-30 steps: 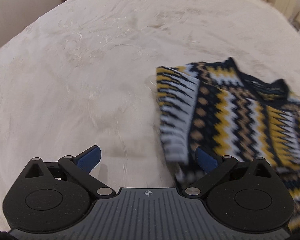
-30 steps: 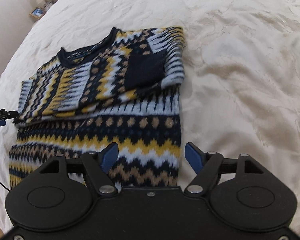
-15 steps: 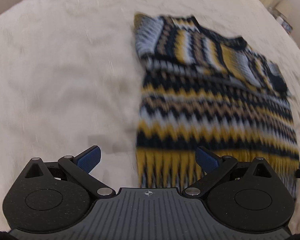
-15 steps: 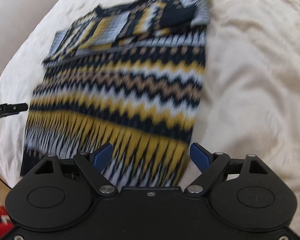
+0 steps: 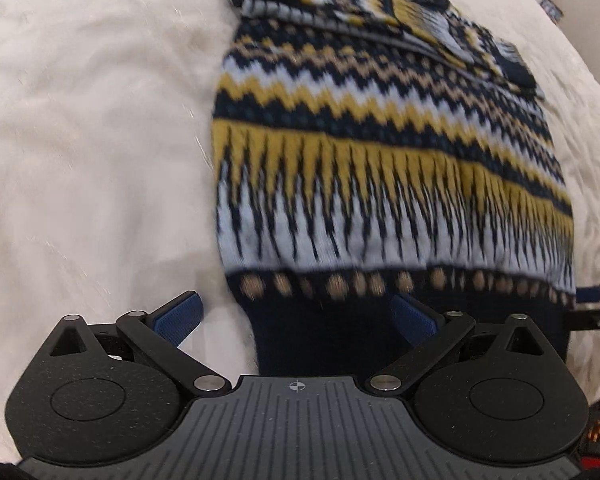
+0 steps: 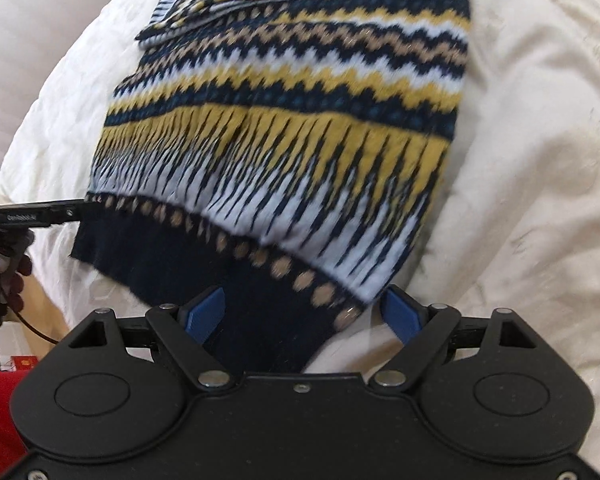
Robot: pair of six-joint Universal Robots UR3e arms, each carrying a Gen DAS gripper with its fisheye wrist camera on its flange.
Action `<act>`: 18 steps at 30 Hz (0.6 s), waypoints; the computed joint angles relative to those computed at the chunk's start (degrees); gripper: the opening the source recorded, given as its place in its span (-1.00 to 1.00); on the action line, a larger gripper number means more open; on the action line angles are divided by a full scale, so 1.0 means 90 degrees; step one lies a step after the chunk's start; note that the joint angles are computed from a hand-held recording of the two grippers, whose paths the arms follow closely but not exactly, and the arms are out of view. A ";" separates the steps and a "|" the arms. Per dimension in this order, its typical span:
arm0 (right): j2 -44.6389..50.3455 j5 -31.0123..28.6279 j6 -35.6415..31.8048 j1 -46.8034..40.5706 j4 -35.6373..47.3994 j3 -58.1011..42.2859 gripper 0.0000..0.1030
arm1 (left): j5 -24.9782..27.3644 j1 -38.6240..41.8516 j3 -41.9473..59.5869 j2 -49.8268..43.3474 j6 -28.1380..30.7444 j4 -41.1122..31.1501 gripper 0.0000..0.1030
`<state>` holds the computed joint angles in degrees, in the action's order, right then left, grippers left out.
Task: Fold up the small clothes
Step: 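Grasp the hem with the right gripper while the left gripper grasps the hem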
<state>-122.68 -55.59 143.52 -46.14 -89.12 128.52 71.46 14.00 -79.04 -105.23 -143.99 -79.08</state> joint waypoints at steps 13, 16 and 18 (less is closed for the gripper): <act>-0.0383 0.0512 0.0746 -0.0190 -0.0608 0.0996 0.79 | -0.0084 -0.0137 -0.0147 -0.0315 -0.0338 0.0432 0.98; -0.0504 0.0574 0.0758 -0.0300 -0.0480 0.1041 0.78 | -0.0044 -0.0171 -0.0189 -0.0277 -0.0501 0.0486 0.96; -0.0571 0.0554 0.0798 -0.0327 -0.0411 0.1026 0.72 | -0.0068 -0.0149 -0.0217 -0.0233 -0.0518 0.0466 0.87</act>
